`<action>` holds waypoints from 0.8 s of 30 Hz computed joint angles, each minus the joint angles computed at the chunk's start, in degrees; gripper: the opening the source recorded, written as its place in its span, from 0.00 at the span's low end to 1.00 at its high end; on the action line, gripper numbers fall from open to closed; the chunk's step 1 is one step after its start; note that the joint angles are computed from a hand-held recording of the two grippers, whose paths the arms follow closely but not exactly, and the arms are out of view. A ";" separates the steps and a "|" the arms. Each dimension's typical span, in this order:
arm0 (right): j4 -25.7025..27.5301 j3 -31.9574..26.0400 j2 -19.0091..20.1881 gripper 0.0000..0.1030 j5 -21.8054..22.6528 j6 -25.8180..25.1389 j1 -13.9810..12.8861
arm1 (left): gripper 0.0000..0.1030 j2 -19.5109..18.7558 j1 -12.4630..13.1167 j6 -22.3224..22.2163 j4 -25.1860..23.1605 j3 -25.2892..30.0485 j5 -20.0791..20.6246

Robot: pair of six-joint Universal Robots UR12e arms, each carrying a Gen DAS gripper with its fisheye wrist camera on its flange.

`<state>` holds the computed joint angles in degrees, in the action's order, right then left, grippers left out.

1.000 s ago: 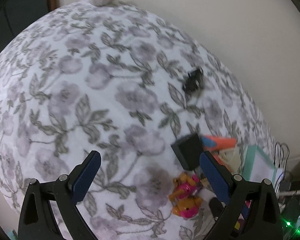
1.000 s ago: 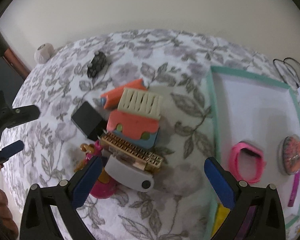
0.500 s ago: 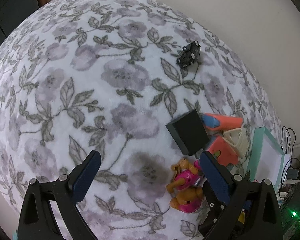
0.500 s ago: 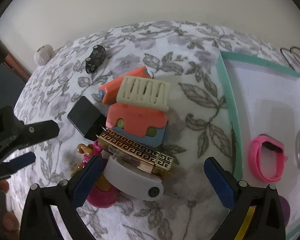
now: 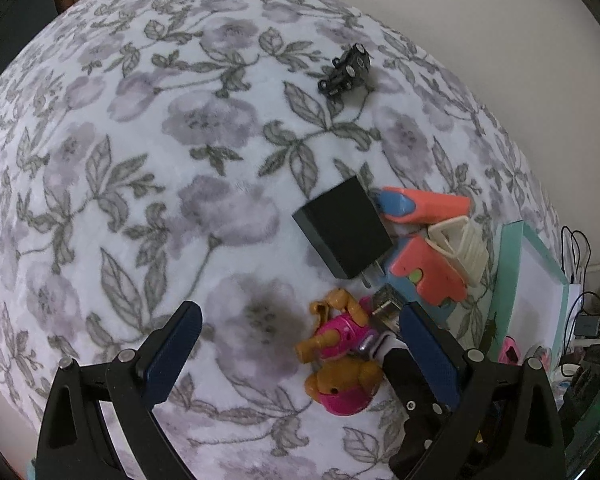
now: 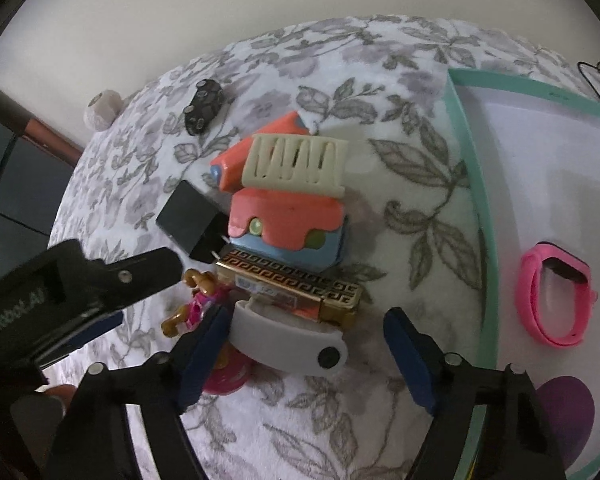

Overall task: Organize rigid objects
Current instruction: 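Grasp the white round watch with the right tool while the left tool grasps the pink-brown doll figure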

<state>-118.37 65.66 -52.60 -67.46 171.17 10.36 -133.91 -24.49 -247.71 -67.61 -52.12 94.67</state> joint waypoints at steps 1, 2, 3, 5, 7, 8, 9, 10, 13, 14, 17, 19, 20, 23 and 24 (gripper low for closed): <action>0.43 -0.11 0.03 0.74 0.55 -0.23 -0.05 | 0.96 -0.12 0.04 -0.11 -0.03 0.03 -0.62; 0.85 -0.21 0.06 0.72 0.95 -0.41 -0.07 | 0.96 -0.19 0.08 -0.14 0.10 -0.03 -1.14; 1.11 -0.31 0.08 0.71 1.04 -0.56 -0.06 | 0.96 -0.26 0.15 -0.22 0.34 -0.15 -1.88; 1.56 -0.36 0.08 0.71 1.31 -1.02 -0.08 | 0.96 -0.40 0.23 -0.40 0.36 -0.27 -2.91; 2.37 -0.54 0.18 0.68 2.56 -1.61 -0.27 | 0.95 -0.54 0.21 -0.30 0.25 -0.22 -3.28; 2.71 -0.61 0.23 0.65 3.18 -1.81 -0.40 | 0.95 -0.64 0.21 -0.18 0.23 -0.13 -3.46; 2.87 -0.66 0.24 0.64 3.41 -1.83 -0.46 | 0.94 -0.79 0.22 -0.08 0.19 0.01 -3.72; 2.93 -0.63 0.20 0.64 3.50 -1.94 -0.49 | 0.93 -0.93 0.21 -0.01 0.13 0.17 -3.89; 3.64 -0.79 0.26 0.63 4.01 -2.48 -0.65 | 0.86 -1.37 0.21 0.11 0.19 0.61 -4.57; 3.84 -0.72 0.20 0.63 4.23 -2.62 -0.75 | 0.78 -1.33 0.22 0.07 0.45 0.40 -4.96; 4.09 -0.70 0.17 0.63 4.73 -2.63 -0.89 | 0.72 -1.99 0.07 0.18 0.34 1.13 -5.57; 4.29 -0.76 0.20 0.63 4.79 -2.75 -0.87 | 0.64 -2.31 -0.15 0.54 0.35 1.63 -5.11; 4.40 -0.81 0.23 0.63 4.87 -2.79 -0.87 | 0.57 -2.40 -0.23 0.74 0.63 1.75 -5.06; 4.82 -0.90 0.28 0.63 5.07 -3.16 -0.85 | 0.47 -2.68 -0.28 1.09 1.86 1.90 -5.84; 4.82 -0.89 0.30 0.62 5.16 -3.13 -0.82 | 0.47 -2.82 -0.35 1.17 1.79 2.15 -5.67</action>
